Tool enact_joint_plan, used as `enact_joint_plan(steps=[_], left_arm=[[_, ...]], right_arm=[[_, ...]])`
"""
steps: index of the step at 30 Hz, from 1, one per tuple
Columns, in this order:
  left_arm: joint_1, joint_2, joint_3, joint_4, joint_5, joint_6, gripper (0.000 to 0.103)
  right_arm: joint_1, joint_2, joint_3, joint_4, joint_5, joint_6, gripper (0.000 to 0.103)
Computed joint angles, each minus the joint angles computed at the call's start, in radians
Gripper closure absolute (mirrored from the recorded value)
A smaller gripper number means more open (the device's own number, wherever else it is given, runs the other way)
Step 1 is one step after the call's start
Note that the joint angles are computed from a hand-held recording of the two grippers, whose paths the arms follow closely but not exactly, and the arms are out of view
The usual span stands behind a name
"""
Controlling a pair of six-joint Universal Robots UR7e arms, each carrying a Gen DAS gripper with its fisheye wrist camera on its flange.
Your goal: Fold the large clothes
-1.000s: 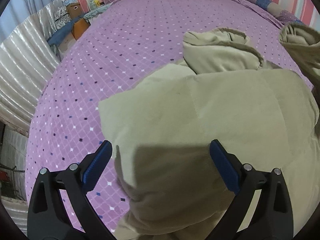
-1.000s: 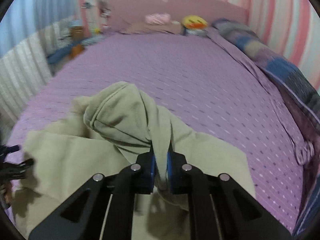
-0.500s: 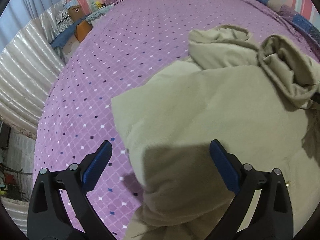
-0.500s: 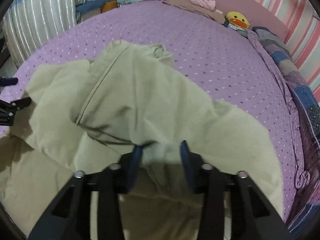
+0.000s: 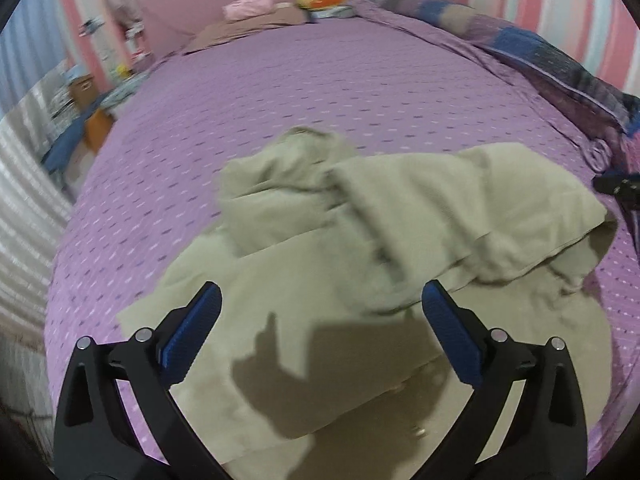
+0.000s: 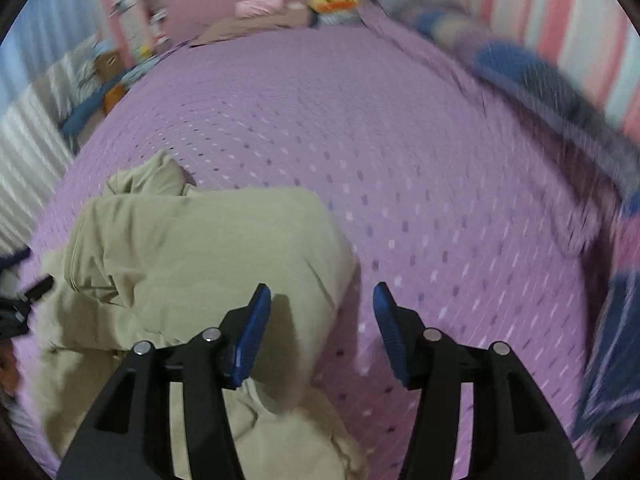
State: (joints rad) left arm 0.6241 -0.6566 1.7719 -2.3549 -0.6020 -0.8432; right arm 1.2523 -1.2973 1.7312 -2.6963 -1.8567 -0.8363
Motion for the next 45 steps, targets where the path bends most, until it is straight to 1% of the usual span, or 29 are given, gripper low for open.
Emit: enact_joint_plan(steps=[2,3,4,5,6,7,8,9,10,11,14,17,20,22,24,26,27,30,33,34,35,37,39,40,41,42,43,44,45], left_arm=[[0.016,0.047,-0.061,0.008,-0.028,0.026,0.003],[0.032,0.075,-0.101,0.028,-0.056,0.034,0.005],[0.044,0.094,-0.133,0.05,-0.077,0.039,0.013],[0.054,0.109,-0.159,0.074,-0.096,0.04,0.03],[0.067,0.124,-0.185,0.102,-0.126,0.042,0.042],[0.074,0.13,-0.188,0.106,-0.151,0.042,0.064],[0.082,0.133,-0.186,0.107,-0.167,0.038,0.069],[0.085,0.131,-0.178,0.098,-0.169,0.033,0.071],[0.084,0.123,-0.167,0.087,-0.173,0.03,0.077],[0.083,0.109,-0.146,0.059,-0.181,0.03,0.084],[0.068,0.053,-0.072,-0.013,-0.185,0.018,0.089],[0.041,0.005,-0.015,-0.004,-0.128,-0.028,0.09],[-0.004,-0.065,0.055,0.063,-0.053,-0.119,0.09],[-0.036,-0.138,0.136,0.095,-0.03,-0.215,0.09],[-0.065,-0.204,0.197,0.174,-0.008,-0.321,0.09],[-0.094,-0.286,0.282,0.251,-0.01,-0.456,0.09],[-0.094,-0.31,0.302,0.267,-0.013,-0.486,0.09],[-0.118,-0.388,0.407,0.316,-0.048,-0.605,0.09],[-0.097,-0.383,0.448,0.23,-0.074,-0.588,0.088],[-0.078,-0.363,0.447,0.173,-0.081,-0.559,0.088],[-0.069,-0.351,0.447,0.144,-0.084,-0.541,0.088],[-0.065,-0.315,0.415,0.155,-0.072,-0.528,0.088],[-0.064,-0.295,0.399,0.156,-0.064,-0.517,0.082],[-0.079,-0.306,0.406,0.17,-0.062,-0.53,0.075],[-0.098,-0.331,0.422,0.198,-0.062,-0.553,0.058],[-0.112,-0.339,0.418,0.236,-0.047,-0.582,0.049],[-0.123,-0.34,0.407,0.27,-0.033,-0.61,0.033],[-0.132,-0.343,0.399,0.294,-0.017,-0.632,0.026],[-0.145,-0.358,0.399,0.316,-0.01,-0.65,0.024]], right_arm=[[-0.035,0.009,-0.038,0.111,0.046,0.068,0.049],[-0.046,0.006,-0.037,0.131,0.06,0.084,0.049],[-0.06,0.009,-0.049,0.17,0.087,0.121,0.049],[-0.067,0.014,-0.055,0.191,0.11,0.142,0.049],[-0.075,0.013,-0.051,0.207,0.128,0.155,0.049],[-0.082,0.018,-0.066,0.262,0.153,0.178,0.051],[-0.089,0.024,-0.078,0.31,0.168,0.192,0.056],[-0.087,0.033,-0.074,0.317,0.163,0.195,0.065],[-0.076,0.041,-0.06,0.282,0.134,0.173,0.07],[-0.072,0.039,-0.038,0.233,0.113,0.141,0.078],[-0.041,0.025,0.054,0.051,0.084,0.035,0.087],[0.004,0.008,0.121,-0.075,0.085,-0.039,0.09],[0.056,-0.001,0.188,-0.174,0.093,-0.093,0.092],[0.089,0.004,0.216,-0.212,0.091,-0.115,0.092],[0.12,0.008,0.238,-0.213,0.086,-0.133,0.092],[0.155,0.028,0.275,-0.248,0.062,-0.167,0.092],[0.167,0.039,0.293,-0.265,0.052,-0.181,0.092],[0.197,0.09,0.373,-0.413,0.006,-0.274,0.093],[0.218,0.154,0.417,-0.54,-0.073,-0.372,0.091],[0.219,0.167,0.421,-0.57,-0.089,-0.392,0.09],[0.216,0.171,0.421,-0.577,-0.1,-0.396,0.087],[0.204,0.142,0.411,-0.522,-0.092,-0.37,0.082],[0.189,0.096,0.41,-0.461,-0.069,-0.345,0.078],[0.184,0.071,0.406,-0.43,-0.059,-0.337,0.075],[0.175,0.051,0.406,-0.418,-0.044,-0.339,0.066],[0.172,0.036,0.402,-0.42,-0.029,-0.339,0.052],[0.171,0.029,0.397,-0.426,-0.021,-0.336,0.046],[0.171,0.028,0.386,-0.43,-0.012,-0.328,0.037],[0.168,0.022,0.379,-0.432,-0.001,-0.319,0.032]])
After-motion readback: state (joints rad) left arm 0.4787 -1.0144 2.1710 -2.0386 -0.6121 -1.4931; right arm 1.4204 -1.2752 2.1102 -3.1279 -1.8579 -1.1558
